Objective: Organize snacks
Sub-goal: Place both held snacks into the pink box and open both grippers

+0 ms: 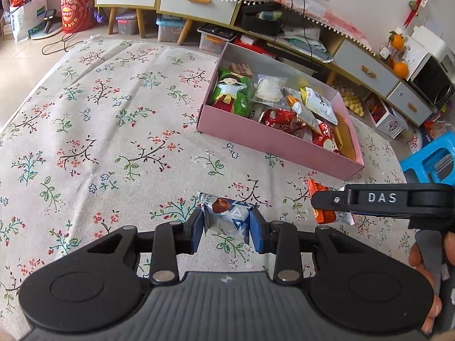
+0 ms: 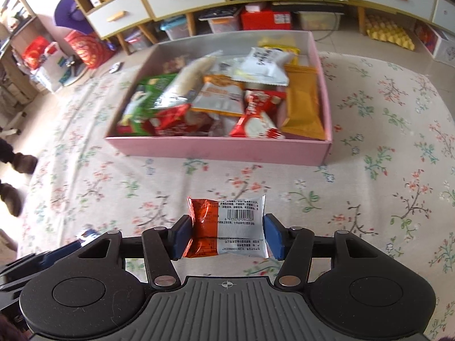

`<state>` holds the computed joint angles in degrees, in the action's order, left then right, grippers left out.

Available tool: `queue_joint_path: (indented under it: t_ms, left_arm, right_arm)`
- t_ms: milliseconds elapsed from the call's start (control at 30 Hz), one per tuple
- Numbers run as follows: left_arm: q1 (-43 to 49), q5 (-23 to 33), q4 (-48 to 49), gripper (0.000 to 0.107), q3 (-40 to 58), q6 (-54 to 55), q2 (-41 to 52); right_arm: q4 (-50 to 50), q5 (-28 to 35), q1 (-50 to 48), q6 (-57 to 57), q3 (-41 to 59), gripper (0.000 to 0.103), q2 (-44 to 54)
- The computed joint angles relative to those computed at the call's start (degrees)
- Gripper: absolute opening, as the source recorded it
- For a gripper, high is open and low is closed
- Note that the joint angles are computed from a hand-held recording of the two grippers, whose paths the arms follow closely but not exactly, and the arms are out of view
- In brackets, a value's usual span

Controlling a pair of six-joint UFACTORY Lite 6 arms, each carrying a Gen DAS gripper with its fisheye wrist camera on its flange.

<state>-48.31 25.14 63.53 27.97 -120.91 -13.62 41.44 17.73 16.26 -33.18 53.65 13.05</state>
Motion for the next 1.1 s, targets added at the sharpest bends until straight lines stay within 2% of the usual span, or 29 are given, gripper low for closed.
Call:
queue_joint_path:
  t_ms: [233, 567, 900, 1100]
  left_arm:
    - [0.5, 0.24, -0.54, 0.032, 0.06, 0.92, -0.89]
    - [3.38, 0.21, -1.11, 0.032, 1.52, 4.18, -1.38]
    - [8.01, -0.14, 2.56, 0.032, 8.21, 8.61, 3.75]
    - [12.47, -4.47, 9.33, 0.032, 12.79, 5.79, 9.64]
  right_arm:
    - [3.94, 1.17, 0.49, -3.96, -1.45, 0.055, -4.1]
    - [10.82, 4.95, -4.65, -10.82, -0.3, 0.055, -6.45]
    - [15.47, 7.07, -11.22, -13.9, 5.17, 0.054, -1.9]
    - [18.04, 6.28, -14.01, -14.19, 9.45, 0.055, 2.95]
